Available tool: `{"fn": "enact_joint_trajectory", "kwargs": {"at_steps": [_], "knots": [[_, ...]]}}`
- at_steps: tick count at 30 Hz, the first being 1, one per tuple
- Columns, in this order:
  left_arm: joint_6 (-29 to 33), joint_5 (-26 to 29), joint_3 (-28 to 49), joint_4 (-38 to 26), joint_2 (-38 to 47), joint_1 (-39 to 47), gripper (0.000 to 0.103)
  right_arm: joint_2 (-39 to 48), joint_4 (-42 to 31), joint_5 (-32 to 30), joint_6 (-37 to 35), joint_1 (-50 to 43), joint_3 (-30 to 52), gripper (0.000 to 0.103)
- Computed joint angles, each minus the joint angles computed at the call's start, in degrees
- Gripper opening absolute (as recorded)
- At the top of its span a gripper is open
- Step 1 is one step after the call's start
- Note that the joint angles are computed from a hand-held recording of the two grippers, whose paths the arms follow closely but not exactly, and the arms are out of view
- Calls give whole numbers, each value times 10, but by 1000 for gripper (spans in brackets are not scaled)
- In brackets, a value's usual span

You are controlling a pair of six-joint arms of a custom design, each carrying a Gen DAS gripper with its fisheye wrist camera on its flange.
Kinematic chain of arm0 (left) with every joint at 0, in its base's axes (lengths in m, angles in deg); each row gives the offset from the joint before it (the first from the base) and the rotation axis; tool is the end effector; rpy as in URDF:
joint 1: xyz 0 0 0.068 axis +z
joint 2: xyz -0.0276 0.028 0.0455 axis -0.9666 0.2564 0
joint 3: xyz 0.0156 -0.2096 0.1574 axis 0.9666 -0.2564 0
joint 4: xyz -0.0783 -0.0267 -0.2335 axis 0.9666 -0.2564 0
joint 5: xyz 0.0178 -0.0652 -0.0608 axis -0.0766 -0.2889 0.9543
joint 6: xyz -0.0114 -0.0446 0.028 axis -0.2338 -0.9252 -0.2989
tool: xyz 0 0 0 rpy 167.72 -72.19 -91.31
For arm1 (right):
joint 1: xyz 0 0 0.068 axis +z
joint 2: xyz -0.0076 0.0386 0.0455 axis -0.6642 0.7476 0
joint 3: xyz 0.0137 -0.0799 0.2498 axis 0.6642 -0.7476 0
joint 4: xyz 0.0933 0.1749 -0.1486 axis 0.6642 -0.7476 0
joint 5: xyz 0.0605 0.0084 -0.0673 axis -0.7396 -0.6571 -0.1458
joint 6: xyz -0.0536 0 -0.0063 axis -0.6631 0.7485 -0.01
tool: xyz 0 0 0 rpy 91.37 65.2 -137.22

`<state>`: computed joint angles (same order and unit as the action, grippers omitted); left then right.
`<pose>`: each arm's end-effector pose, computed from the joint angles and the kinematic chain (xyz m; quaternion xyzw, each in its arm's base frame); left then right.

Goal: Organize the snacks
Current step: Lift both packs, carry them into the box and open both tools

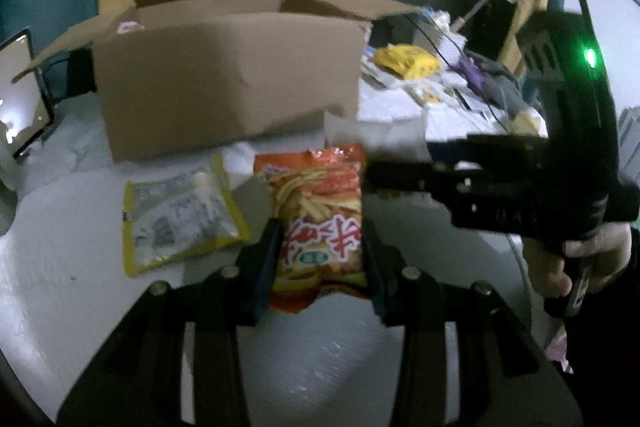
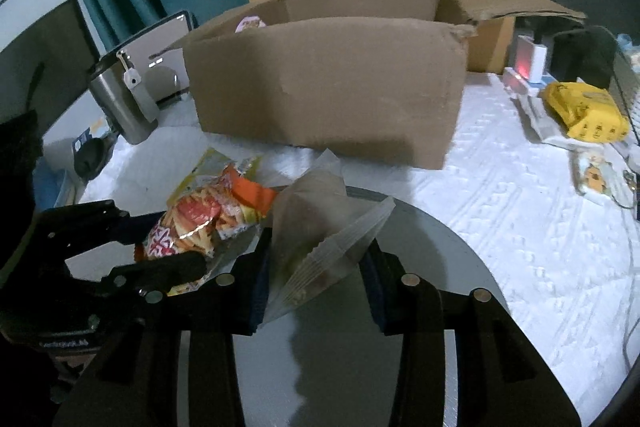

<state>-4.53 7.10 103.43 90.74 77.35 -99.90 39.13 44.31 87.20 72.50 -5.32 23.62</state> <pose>0.2411 -0.1165 0.0336 0.1547 0.9117 -0.1678 0.3417 0.2812 0.2082 0.0540 -0.1757 0.9312 0.1562 0.2785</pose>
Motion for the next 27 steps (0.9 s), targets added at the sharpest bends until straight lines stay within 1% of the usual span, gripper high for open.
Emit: {"fn": "enact_joint_trajectory", "kwargs": {"at_steps": [1, 3, 8, 11, 13, 16, 19, 21, 24, 27], "knots": [[-2, 1, 5, -8, 4, -5, 40, -6, 4, 0, 0, -2, -8, 42], [-8, -15, 8, -1, 15, -22, 40, -16, 14, -2, 2, -4, -24, 42], [-15, -34, 20, 4, 40, -45, 40, -33, 27, 2, 9, -7, -49, 41], [-24, -47, 51, -32, 58, -56, 40, -43, 36, 3, 8, -16, -67, 41], [-26, -57, 64, -45, 64, -63, 41, -48, 44, 3, 10, -24, -80, 41], [-27, -70, 88, -71, 81, -67, 46, -49, 58, 2, 12, -35, -95, 41], [-25, -75, 87, -39, 104, -65, 46, -33, 71, -3, 16, -44, -103, 41], [-24, -76, 85, -34, 106, -66, 45, -24, 80, -7, 19, -47, -107, 41], [-20, -77, 82, -38, 100, -68, 41, -22, 92, -14, 19, -52, -117, 41], [-25, -63, 76, -41, 86, -62, 37, -28, 97, -16, 19, -57, -122, 41]]}}
